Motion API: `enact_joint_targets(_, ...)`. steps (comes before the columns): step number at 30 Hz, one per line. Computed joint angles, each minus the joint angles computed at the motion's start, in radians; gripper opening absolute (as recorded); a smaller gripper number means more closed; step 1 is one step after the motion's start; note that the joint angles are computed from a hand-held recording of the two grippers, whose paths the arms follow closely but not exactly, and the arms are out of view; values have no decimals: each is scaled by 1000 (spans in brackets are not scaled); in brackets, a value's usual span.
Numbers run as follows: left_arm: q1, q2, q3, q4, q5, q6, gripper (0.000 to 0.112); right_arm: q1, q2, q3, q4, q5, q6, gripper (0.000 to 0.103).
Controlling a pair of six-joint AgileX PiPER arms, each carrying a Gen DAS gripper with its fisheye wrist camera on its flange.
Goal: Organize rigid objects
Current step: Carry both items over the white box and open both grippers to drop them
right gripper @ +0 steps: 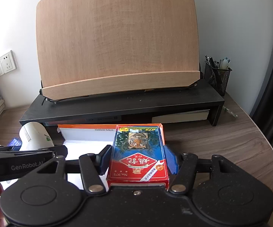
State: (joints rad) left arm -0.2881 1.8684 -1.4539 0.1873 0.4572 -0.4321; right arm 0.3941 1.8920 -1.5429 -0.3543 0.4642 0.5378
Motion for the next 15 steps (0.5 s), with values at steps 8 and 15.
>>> enact_joint_targets(8, 8, 23, -18, -40, 4, 55, 68, 19, 33, -33, -34, 25, 37, 72)
enact_joint_targets(15, 15, 53, -42, -77, 9, 97, 68, 23, 62, -60, -33, 41, 32, 72)
